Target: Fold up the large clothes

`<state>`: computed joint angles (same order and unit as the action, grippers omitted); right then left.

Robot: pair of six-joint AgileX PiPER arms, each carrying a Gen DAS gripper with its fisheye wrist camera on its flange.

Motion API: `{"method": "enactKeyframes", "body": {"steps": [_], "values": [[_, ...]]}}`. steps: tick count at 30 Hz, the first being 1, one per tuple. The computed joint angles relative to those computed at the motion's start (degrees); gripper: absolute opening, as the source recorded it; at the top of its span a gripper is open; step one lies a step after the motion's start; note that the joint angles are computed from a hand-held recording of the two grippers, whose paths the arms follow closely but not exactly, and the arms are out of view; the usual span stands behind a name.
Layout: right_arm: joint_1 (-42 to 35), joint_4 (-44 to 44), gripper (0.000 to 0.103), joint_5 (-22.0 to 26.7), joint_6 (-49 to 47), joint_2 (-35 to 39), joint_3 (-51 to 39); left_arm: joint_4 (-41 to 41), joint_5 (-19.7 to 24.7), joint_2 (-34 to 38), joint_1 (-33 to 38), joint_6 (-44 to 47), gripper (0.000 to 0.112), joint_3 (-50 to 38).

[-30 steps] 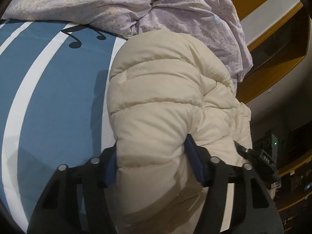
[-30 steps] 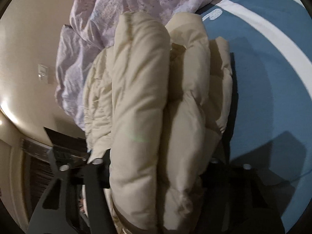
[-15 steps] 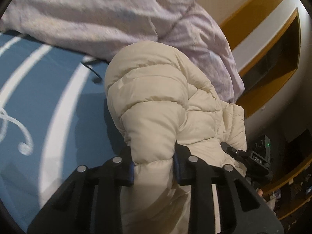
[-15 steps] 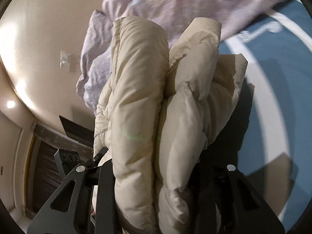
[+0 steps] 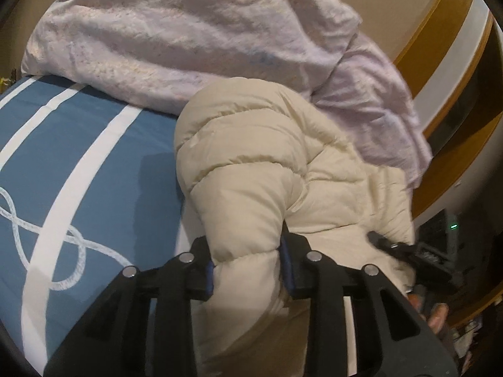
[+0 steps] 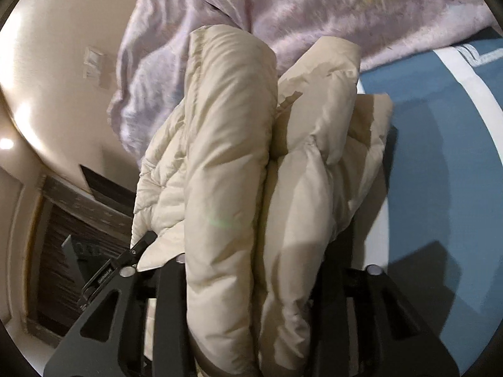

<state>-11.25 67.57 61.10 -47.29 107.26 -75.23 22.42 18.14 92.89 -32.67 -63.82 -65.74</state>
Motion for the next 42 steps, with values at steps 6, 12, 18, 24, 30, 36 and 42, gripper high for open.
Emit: {"method": "enactKeyframes", "body": {"steps": [6, 12, 18, 24, 30, 36, 42], "values": [[0.98, -10.52, 0.068, -11.37, 5.16, -9.72, 3.84, 18.65, 11.75, 0.45, -5.31, -13.76, 0.053, -2.21], [3.51, -14.54, 0.068, -21.22, 2.86, -18.53, 9.24, 27.38, 23.29, -0.24, -10.42, -18.39, 0.065, -5.43], [13.97, -20.83, 0.067, -32.81, 4.18, -21.17, 11.44, 29.1, 30.97, 3.96, -14.02, -16.16, 0.065, -12.43], [20.7, -36.55, 0.063, -43.08, 16.12, -17.87, 13.21, 27.07, 33.96, 10.22, -14.14, -12.18, 0.065, -19.04], [20.01, -35.22, 0.063, -44.12, 14.23, -16.5, 15.28, 29.87, 36.03, 14.33, -15.0, -10.82, 0.07, -20.72], [18.73, -28.9, 0.063, -43.76, 9.44, -15.17, 15.96, 29.12, 33.34, 15.25, -13.57, -9.18, 0.073, -20.14], [17.84, -22.71, 0.063, -43.45, 4.29, -13.76, 16.12, 28.84, 30.53, 15.9, -12.44, -9.52, 0.074, -19.19]]}}
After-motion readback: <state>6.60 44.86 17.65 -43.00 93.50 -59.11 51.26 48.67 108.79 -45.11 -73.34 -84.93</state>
